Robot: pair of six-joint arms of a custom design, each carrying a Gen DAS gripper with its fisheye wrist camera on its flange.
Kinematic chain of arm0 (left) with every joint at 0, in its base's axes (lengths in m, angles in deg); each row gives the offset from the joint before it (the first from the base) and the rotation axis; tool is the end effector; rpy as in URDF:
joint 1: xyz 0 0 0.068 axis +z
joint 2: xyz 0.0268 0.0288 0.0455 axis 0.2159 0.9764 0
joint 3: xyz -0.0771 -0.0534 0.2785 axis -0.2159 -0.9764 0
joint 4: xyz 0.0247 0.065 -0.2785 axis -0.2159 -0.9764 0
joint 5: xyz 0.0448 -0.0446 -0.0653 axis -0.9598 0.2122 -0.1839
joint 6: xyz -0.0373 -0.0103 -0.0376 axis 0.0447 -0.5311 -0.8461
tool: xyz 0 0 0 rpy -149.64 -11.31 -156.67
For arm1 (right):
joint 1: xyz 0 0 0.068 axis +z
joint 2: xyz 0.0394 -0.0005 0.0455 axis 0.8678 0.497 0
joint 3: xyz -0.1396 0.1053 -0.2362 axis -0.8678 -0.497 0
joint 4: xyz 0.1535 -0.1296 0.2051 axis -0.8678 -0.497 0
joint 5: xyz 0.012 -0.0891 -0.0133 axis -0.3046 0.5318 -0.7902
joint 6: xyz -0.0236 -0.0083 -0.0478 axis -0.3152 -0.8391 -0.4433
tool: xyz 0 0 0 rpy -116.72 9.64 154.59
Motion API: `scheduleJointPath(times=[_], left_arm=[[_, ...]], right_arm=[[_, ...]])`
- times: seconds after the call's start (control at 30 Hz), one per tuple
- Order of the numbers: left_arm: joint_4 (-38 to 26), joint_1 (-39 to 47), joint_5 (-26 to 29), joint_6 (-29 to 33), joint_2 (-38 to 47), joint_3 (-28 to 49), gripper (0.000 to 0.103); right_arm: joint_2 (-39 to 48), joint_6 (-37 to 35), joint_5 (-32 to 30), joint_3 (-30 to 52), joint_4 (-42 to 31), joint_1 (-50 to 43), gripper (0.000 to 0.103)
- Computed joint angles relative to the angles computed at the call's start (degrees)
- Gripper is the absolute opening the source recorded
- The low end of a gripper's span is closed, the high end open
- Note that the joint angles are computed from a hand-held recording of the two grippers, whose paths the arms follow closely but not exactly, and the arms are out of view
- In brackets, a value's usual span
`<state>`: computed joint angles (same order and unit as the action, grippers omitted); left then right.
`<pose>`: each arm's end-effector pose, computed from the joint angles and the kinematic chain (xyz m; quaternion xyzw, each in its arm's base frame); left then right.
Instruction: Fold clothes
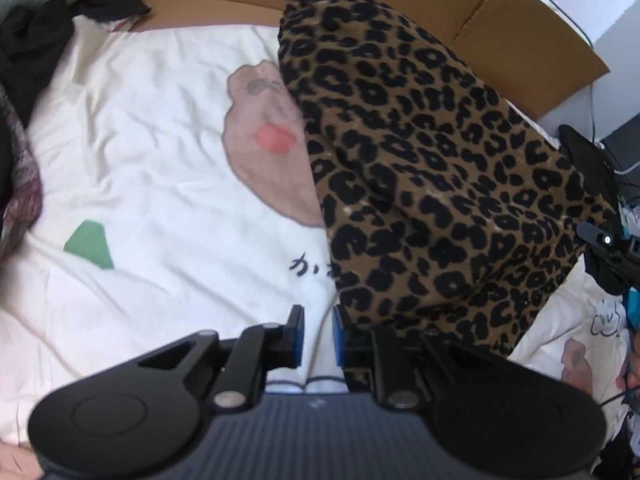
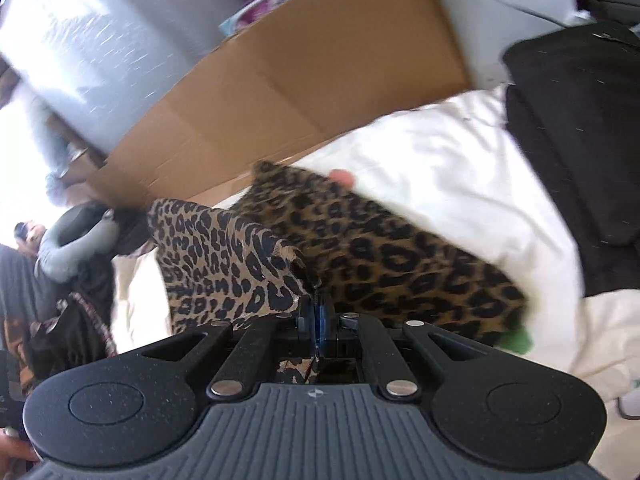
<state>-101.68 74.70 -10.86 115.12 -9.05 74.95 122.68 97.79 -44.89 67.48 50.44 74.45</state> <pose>0.0935 0.1518 0.2527 0.0846 0.9797 -0.1210 0.1354 0.2565 0.0659 0.2643 0.2519 0.8801 0.2125 0.3417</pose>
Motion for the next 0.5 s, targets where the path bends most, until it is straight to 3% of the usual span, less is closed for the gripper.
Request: scheduleJointPath(times=[0.3,0.5], left_arm=[[3.54,-7.4,-0.78,-4.44,-2.65,-4.31,0.018],[3.37,-7.31,-2.37,-3.51,-3.41,-6.65,0.018]], right_arm=[[-3.71,1.11,-0.48,-5.57,-0.26,-4.9,0.0],[-4.27,1.05,-1.67,-8.1,0.75,-6.83,0.0]])
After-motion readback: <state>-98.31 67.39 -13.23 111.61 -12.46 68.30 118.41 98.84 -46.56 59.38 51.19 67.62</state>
